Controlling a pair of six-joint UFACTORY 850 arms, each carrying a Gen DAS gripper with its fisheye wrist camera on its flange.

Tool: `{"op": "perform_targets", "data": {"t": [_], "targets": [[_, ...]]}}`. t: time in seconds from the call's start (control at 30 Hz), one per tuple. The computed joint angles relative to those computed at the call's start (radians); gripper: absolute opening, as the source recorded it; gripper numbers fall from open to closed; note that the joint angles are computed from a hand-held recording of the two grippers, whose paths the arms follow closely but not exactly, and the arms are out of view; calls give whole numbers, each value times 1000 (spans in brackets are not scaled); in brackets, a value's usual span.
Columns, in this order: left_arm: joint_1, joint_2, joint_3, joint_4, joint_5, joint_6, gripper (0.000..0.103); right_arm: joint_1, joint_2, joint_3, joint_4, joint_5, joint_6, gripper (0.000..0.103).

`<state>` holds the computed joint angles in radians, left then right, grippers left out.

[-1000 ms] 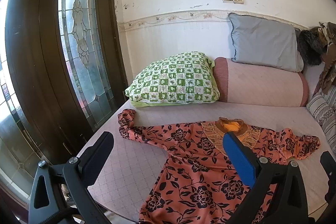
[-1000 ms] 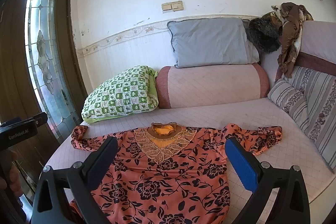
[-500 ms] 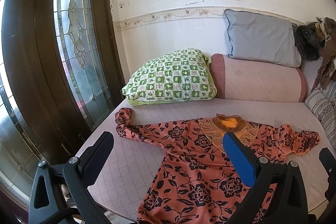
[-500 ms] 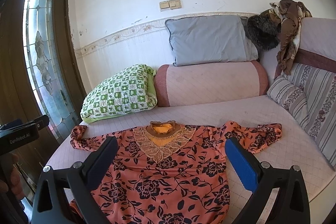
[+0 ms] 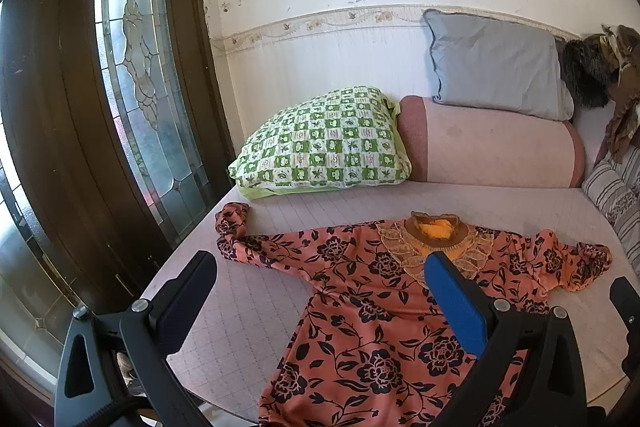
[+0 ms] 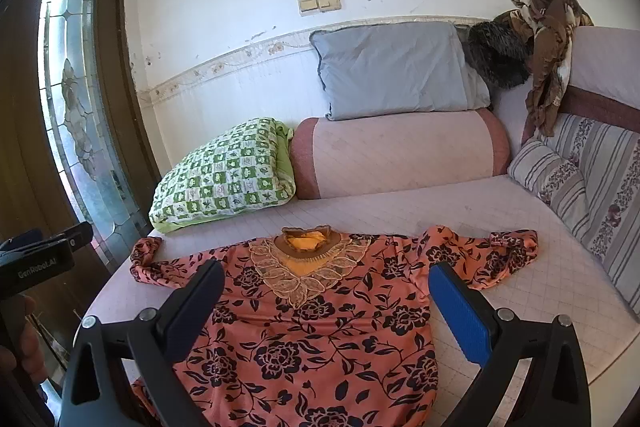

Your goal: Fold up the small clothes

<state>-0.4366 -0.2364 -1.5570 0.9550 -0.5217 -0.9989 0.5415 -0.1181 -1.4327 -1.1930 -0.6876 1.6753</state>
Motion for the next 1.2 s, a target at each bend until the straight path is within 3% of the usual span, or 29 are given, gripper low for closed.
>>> {"op": "perform_targets", "data": {"t": [0.37, 0.47, 0.53, 0.63, 0.7, 0.77, 0.87, 0.93, 1.0, 1.07, 1.1, 1.2], "targets": [[-3, -85, -72, -41, -18, 61, 103, -42, -10, 25, -46, 28, 52, 103], [4, -134, -111, -86, 3, 108, 103, -93, -7, 49, -30, 107, 70, 103], [14, -190, -161, -195, 13, 208, 103, -141, 0, 78, -6, 162, 99, 103], [27, -307, -268, -388, -6, 377, 103, -253, 13, 136, 143, 246, 97, 103], [41, -413, -383, -566, -56, 503, 103, -360, 28, 197, 310, 348, 68, 103], [49, -527, -508, -662, -104, 530, 103, -460, 30, 247, 520, 426, -8, 103], [46, -650, -636, -674, -139, 485, 103, -586, 5, 316, 834, 555, -127, 103], [40, -713, -696, -634, -160, 453, 103, -631, -18, 330, 928, 592, -141, 103], [36, -768, -753, -609, -196, 468, 103, -663, -52, 300, 856, 558, -64, 103], [42, -833, -853, -668, -256, 535, 103, -664, -96, 235, 676, 476, 37, 102], [45, -863, -906, -702, -288, 563, 103, -659, -125, 191, 628, 422, 29, 102], [52, -868, -927, -733, -279, 589, 103, -642, -238, 31, 623, 212, -168, 102]]}}
